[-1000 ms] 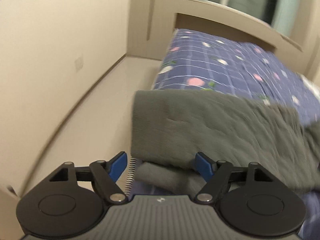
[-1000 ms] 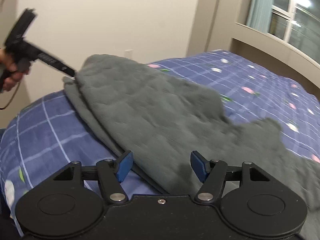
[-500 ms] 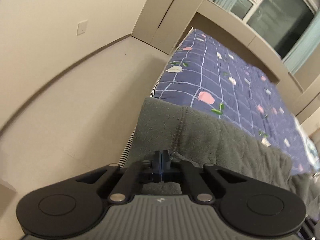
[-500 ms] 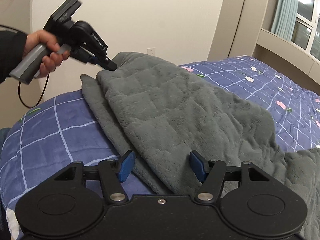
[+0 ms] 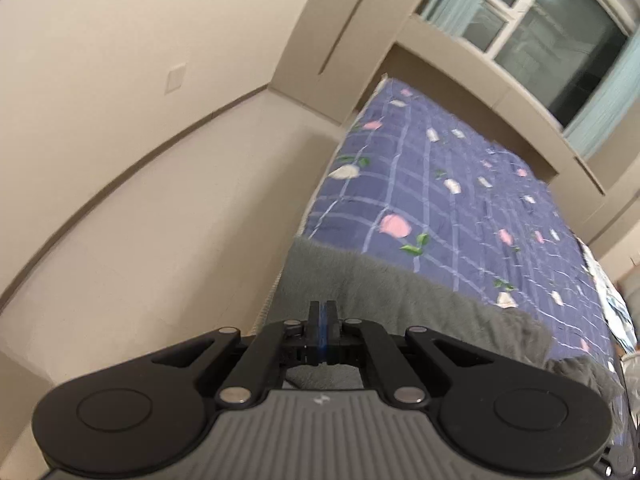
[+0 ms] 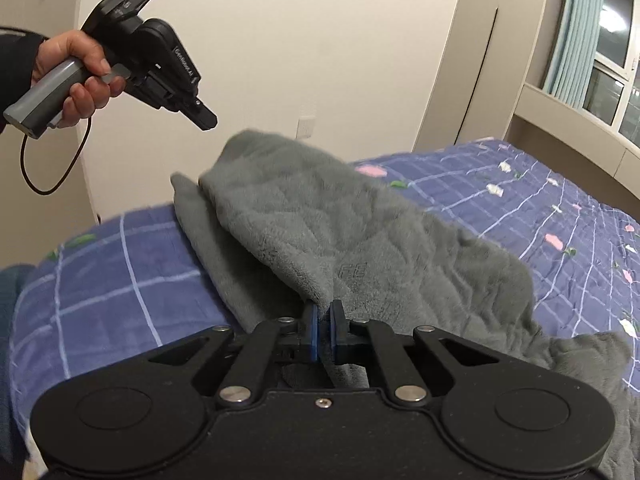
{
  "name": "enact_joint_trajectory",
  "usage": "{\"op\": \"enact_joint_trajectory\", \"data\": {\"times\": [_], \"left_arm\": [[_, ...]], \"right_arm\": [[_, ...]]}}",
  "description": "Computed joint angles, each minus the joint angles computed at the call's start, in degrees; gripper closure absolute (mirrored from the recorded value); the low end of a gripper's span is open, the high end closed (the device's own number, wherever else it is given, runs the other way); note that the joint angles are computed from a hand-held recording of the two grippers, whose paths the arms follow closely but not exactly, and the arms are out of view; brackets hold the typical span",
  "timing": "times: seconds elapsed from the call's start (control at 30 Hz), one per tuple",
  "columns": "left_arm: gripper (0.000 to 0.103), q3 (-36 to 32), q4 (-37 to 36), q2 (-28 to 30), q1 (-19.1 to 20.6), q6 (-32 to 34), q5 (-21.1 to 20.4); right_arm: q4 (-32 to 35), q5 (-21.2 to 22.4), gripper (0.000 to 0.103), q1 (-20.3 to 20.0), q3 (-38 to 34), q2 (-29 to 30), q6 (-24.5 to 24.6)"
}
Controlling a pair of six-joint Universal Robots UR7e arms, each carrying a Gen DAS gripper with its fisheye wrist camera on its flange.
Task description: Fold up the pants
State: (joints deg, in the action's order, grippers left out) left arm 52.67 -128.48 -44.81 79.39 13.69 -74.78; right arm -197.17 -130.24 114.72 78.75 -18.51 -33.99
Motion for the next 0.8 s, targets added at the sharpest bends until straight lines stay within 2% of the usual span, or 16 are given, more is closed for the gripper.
{"op": "enact_joint_trajectory", "data": {"times": [0.1,0.2,0.23,0.33,0.37,0.43,0.53,0.67,0.77,0.8], "left_arm": [[0.103,0.14,4.92,-0.98,-0.48,2.21,-0.83],[0.097,2.98,8.42,-2.84,-0.34,-0.6,-2.26],[0.095,3.85,9.41,-3.27,0.22,-3.13,-4.4],[0.08,5.82,9.89,-3.31,2.01,-10.09,-9.82],[0.076,6.52,9.43,-3.1,2.49,-12.68,-11.46],[0.076,7.49,8.46,-2.55,3.61,-16.6,-15.27],[0.058,8.35,4.71,-1.32,4.75,-23.02,-19.62],[0.049,9.6,0.16,-0.39,5.13,-30.73,-19.54],[0.04,11.73,-3.83,-0.87,5.39,-33.79,-20.04],[0.04,12.71,-5.56,-1.24,5.4,-34.74,-19.6]], "right_arm": [[-0.15,1.03,0.099,0.24,1.12,-1.44,2.36],[-0.43,1.19,0.099,0.51,0.67,-1.73,2.85],[-0.71,1.17,0.099,0.59,0.46,-1.72,2.61],[-0.69,1.27,0.099,0.66,0.52,-1.99,2.64],[-0.65,1.28,0.099,0.67,0.56,-2.03,2.55],[-0.54,1.14,0.099,0.76,0.69,-2.08,2.38],[-0.82,0.97,0.099,0.88,0.83,-2.09,2.59],[-0.76,0.82,0.099,0.96,0.41,-1.92,2.61],[-0.76,0.81,0.099,0.98,0.4,-1.96,2.53],[-0.83,0.86,0.099,0.98,0.44,-2.0,2.6]]}}
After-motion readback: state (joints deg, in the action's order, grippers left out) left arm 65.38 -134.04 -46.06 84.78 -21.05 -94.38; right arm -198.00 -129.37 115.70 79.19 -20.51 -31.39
